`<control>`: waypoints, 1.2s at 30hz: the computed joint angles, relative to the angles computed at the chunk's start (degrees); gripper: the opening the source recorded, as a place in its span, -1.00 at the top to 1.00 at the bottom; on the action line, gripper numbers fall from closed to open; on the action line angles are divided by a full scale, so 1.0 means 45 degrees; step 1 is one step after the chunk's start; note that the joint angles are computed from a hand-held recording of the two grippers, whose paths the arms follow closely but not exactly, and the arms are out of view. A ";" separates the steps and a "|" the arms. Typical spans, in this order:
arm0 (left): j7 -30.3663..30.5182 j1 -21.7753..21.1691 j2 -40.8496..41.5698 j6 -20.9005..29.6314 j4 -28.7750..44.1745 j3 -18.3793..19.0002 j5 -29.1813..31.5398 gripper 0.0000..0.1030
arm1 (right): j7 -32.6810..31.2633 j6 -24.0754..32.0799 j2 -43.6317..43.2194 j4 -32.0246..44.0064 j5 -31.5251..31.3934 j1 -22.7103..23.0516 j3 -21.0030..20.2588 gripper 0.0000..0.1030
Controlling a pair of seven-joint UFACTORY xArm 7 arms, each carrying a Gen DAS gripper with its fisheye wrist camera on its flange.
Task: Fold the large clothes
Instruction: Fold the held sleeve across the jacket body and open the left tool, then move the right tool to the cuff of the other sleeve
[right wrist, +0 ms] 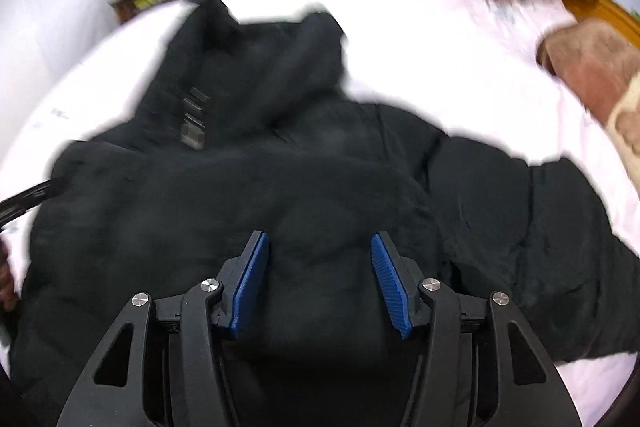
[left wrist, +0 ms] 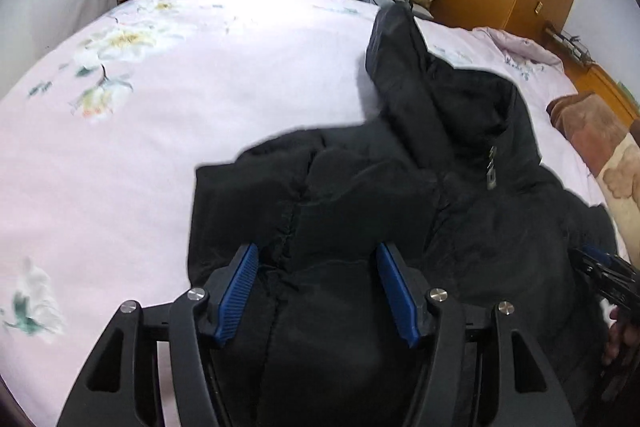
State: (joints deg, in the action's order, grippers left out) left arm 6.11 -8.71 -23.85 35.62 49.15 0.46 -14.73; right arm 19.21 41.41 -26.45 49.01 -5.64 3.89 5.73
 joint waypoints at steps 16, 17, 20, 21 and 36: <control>0.0945 -0.0132 -0.0923 0.0224 -0.0482 0.0341 -0.0341 -0.26 | -0.0005 0.0546 -0.2041 -0.1614 0.1043 0.0232 -0.0309 -0.05; 0.0826 -0.0033 -0.0780 0.0562 -0.0551 0.0263 -0.0159 -0.27 | -0.0128 0.0654 -0.1831 -0.1644 0.1192 0.0309 -0.0401 -0.05; 0.0425 0.0251 -0.1251 0.0851 -0.0785 -0.0127 0.0492 -0.25 | 0.0113 0.0985 -0.1909 -0.1636 0.1253 0.0173 -0.0270 -0.05; 0.0378 0.0209 -0.1497 0.1069 -0.0765 -0.0107 0.0512 -0.24 | 0.0252 0.1257 -0.2149 -0.1494 0.1153 0.0142 -0.0117 -0.04; -0.1869 -0.0260 -0.8318 0.6210 -0.0932 -0.0881 0.0905 -0.24 | 0.1302 0.6051 -0.8111 -0.0733 0.1265 0.0607 0.0899 -0.04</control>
